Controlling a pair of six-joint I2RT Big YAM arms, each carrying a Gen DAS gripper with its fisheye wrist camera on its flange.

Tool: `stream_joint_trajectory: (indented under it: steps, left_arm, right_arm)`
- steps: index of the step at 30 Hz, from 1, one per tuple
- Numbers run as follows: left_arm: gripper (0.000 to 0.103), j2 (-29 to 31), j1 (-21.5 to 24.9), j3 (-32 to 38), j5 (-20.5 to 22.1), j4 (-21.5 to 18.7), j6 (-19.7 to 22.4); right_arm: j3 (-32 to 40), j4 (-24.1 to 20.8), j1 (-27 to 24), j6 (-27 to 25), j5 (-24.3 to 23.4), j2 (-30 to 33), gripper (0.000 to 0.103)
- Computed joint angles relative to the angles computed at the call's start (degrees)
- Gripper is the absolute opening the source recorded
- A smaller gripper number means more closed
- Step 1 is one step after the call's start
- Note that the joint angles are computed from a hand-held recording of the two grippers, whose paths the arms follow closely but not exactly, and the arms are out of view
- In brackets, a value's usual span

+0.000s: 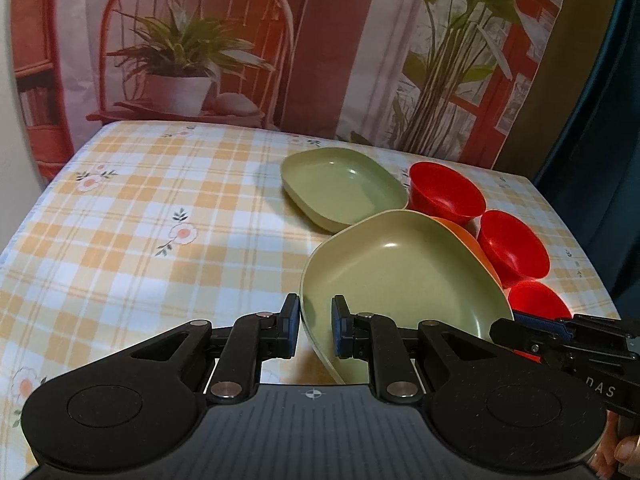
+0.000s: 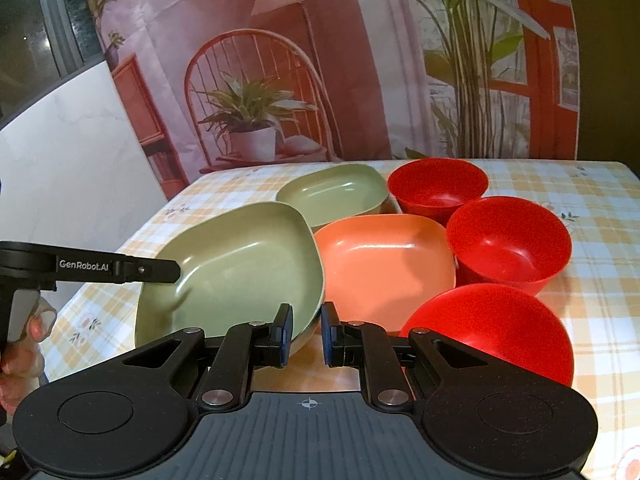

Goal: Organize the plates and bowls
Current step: 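Lift the large green plate with the left tool over the orange plate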

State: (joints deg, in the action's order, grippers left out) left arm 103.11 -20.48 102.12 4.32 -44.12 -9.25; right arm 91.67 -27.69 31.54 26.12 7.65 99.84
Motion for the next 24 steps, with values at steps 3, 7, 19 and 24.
stream_joint_trajectory:
  steps: [3, 7, 19, 24]
  left_arm:
    - [0.017, 1.74, 0.26, 2.87, 0.99, -1.19, 0.97]
    - [0.017, 4.89, 0.46, 8.0, 2.31, -3.68, 2.11]
    - [0.017, 16.02, -0.17, 24.52, 3.29, -13.04, 6.78]
    - [0.017, 19.62, -0.51, 30.18, 3.97, -16.17, 7.11]
  right_arm:
    - [1.33, -1.1, -0.48, -0.62, -0.69, 0.57, 0.014]
    - [3.5, -3.25, -1.2, -0.45, -1.63, 1.81, 0.014]
    - [7.62, -8.48, -2.96, 2.35, -3.42, 5.16, 0.014]
    - [7.95, -9.31, -3.72, 3.37, -4.01, 5.45, 0.015]
